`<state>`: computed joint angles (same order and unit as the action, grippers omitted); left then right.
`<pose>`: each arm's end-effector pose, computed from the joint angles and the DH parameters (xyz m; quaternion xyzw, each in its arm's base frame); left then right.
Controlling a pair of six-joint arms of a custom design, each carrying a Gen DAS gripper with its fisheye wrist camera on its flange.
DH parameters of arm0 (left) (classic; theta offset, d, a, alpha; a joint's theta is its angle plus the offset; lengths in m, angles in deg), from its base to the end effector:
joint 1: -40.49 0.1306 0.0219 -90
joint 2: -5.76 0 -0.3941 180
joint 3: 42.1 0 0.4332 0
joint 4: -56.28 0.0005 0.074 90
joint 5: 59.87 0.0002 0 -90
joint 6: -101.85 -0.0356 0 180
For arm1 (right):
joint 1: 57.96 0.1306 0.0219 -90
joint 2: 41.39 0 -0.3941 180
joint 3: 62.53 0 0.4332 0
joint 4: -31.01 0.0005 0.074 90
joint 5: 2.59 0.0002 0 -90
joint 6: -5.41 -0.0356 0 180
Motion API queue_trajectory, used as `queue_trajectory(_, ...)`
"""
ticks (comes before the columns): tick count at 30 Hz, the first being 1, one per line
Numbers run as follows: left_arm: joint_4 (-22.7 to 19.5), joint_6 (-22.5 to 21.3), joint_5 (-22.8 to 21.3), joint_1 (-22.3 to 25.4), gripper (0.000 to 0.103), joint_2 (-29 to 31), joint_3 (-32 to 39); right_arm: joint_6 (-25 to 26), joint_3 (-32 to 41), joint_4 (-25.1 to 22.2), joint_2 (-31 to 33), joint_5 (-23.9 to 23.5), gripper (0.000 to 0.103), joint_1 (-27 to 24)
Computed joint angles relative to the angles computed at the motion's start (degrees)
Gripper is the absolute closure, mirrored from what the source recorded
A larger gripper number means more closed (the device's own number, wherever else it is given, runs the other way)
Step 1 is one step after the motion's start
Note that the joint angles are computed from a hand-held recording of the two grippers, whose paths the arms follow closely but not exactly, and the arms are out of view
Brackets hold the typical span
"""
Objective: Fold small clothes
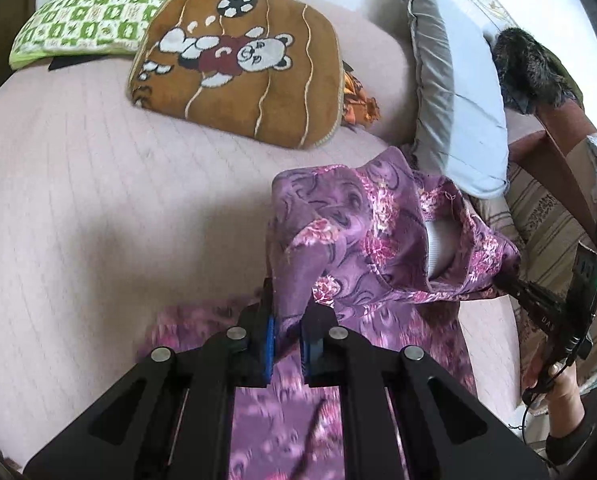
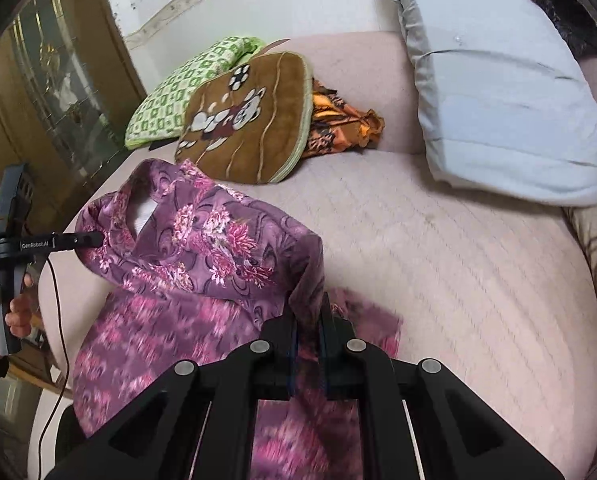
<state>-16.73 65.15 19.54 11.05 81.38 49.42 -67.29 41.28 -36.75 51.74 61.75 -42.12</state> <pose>0.3510 -0.1912 0.5394 -0.2230 0.9290 -0.1199 0.2700 0.5025 0.1581 0.5152 -0.3270 0.8783 0.2094 0.2790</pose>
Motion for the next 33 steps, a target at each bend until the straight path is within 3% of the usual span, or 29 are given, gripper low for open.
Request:
queue_trajectory(9,0.2,12.0,-7.0,-13.2,0.096,-6.9,-5.2,3.8,-13.3,-1.2,-12.4,-4.7,0.096,-3.7)
queue_trajectory(13,0.0,17.6,-9.5,-20.4,0.096,-9.2,-7.7,7.2,-19.1,-4.0,-17.9,-8.2,0.096,-7.1)
queue_trajectory(16,0.6,22.1,-9.0,-24.5,0.095,-10.7,-10.6,10.1,-22.7,-6.7,-20.9,-9.6,0.095,-9.6)
queue_trajectory(18,1.1,25.2,-7.4,-26.4,0.095,-11.6,-12.8,11.9,-25.3,-8.4,-22.6,-8.9,0.095,-10.9)
queue_trajectory(22,0.8,32.2,-3.1,-28.6,0.093,-14.2,-16.6,14.0,-29.9,-11.2,-24.8,-2.1,0.090,-11.7)
queue_trajectory(24,0.6,36.0,-3.8,-30.3,0.091,-16.6,-17.3,14.2,-30.3,-13.0,-25.5,-1.3,0.090,-12.9)
queue_trajectory(25,0.2,37.7,-4.8,-31.2,0.089,-17.7,-17.0,14.2,-30.0,-14.0,-25.8,-2.0,0.089,-13.8)
queue_trajectory(26,-0.1,38.7,-5.5,-31.7,0.080,-18.4,-16.7,13.9,-29.3,-14.9,-26.2,-3.4,0.087,-14.8)
queue_trajectory(27,-0.6,39.9,-6.4,-32.2,0.064,-18.9,-16.1,13.5,-28.7,-15.6,-26.4,-4.8,0.084,-15.6)
queue_trajectory(29,0.1,42.1,-8.9,-33.1,0.038,-19.8,-15.5,11.2,-26.5,-17.5,-25.6,-9.3,0.058,-17.0)
queue_trajectory(31,4.1,43.4,-9.5,-32.2,0.037,-21.4,-16.5,8.7,-25.4,-19.9,-24.2,-14.5,0.041,-18.4)
queue_trajectory(33,8.8,43.6,-7.1,-29.6,0.033,-22.6,-18.1,4.6,-24.8,-21.9,-22.3,-18.2,0.040,-18.0)
